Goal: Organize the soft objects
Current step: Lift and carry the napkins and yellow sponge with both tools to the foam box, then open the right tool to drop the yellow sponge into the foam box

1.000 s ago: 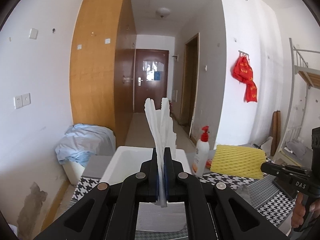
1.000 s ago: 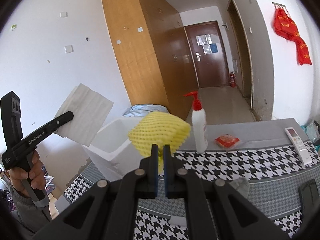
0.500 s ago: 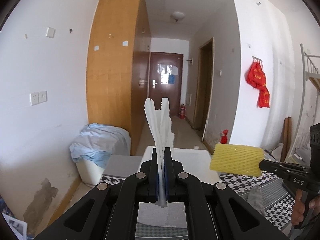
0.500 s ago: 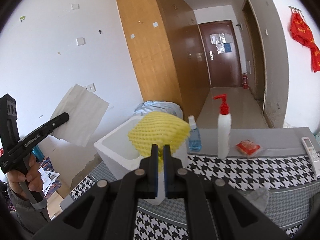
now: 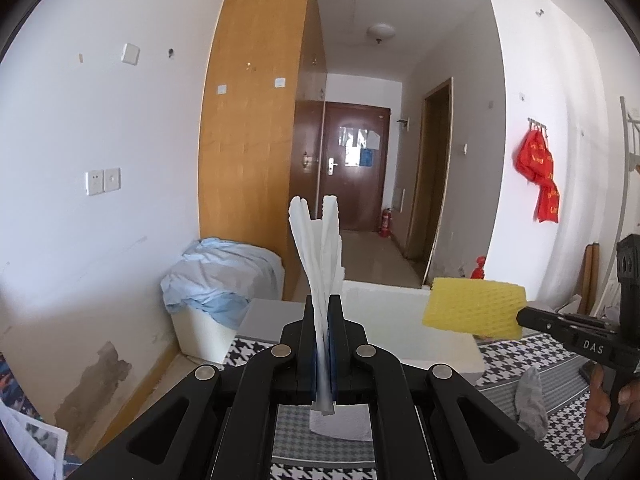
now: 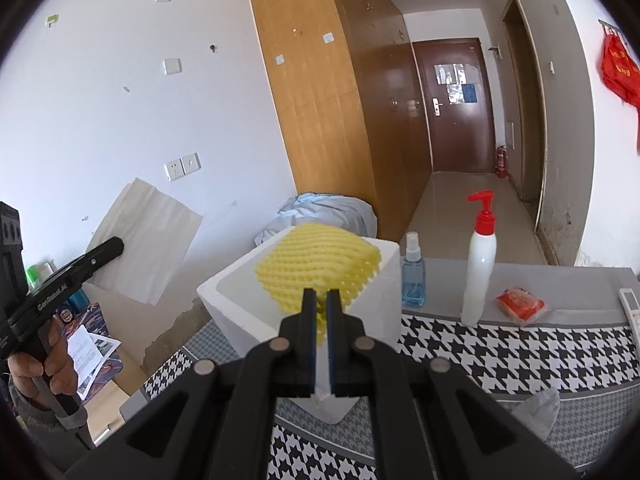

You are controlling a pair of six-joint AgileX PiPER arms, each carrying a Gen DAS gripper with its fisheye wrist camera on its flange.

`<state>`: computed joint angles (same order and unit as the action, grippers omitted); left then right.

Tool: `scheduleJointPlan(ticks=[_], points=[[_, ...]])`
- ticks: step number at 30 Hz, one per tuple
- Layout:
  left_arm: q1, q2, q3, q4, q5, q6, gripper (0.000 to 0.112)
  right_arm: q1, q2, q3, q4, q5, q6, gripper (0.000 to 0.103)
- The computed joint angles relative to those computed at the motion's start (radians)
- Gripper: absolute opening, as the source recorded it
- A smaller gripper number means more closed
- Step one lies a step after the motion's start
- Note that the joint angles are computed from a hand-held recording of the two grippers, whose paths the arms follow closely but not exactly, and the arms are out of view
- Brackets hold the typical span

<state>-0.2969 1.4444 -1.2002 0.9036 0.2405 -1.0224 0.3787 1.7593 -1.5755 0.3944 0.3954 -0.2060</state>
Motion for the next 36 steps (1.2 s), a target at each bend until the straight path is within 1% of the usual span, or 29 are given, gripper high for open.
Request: scheduleJointPlan(ticks=[3,4,7,12,15,19,26,28,31,34,35,36], points=[[0.005,-0.001,0.014,0.030,-0.010,-0.029,0.004,0.015,0.034,-0.047,-0.053,0.026,0.048,0.006],[0.014,-0.002,0.020,0.007,-0.026,-0.007,0.004,0.021,0.043,-0.060,-0.067,0.032,0.060,0.006],[0.031,-0.004,0.029,0.014,-0.035,-0.017,0.004,0.039,0.076,-0.107,-0.139,0.057,0.123,0.006],[0.046,-0.003,0.036,0.009,-0.030,-0.013,0.004,0.060,0.129,-0.189,-0.224,0.101,0.200,0.006],[0.042,0.001,0.035,0.022,-0.016,-0.021,0.004,0.069,0.157,-0.230,-0.245,0.121,0.214,0.006],[0.058,0.005,0.038,-0.038,-0.025,0.041,0.004,0.077,0.207,-0.306,-0.271,0.172,0.241,0.007],[0.078,0.013,0.042,-0.099,-0.042,0.096,0.004,0.089,0.272,-0.405,-0.304,0.237,0.264,0.007],[0.090,0.014,0.041,-0.153,-0.049,0.147,0.004,0.089,0.287,-0.428,-0.300,0.250,0.264,0.007],[0.106,0.014,0.041,-0.194,-0.059,0.184,0.004,0.090,0.307,-0.459,-0.298,0.271,0.268,0.007],[0.109,0.018,0.037,-0.193,-0.058,0.185,0.004,0.092,0.330,-0.494,-0.309,0.294,0.285,0.007],[0.110,0.020,0.036,-0.194,-0.059,0.185,0.004,0.091,0.339,-0.509,-0.303,0.307,0.281,0.011],[0.113,0.020,0.035,-0.215,-0.061,0.205,0.004,0.091,0.342,-0.511,-0.297,0.307,0.278,0.022]])
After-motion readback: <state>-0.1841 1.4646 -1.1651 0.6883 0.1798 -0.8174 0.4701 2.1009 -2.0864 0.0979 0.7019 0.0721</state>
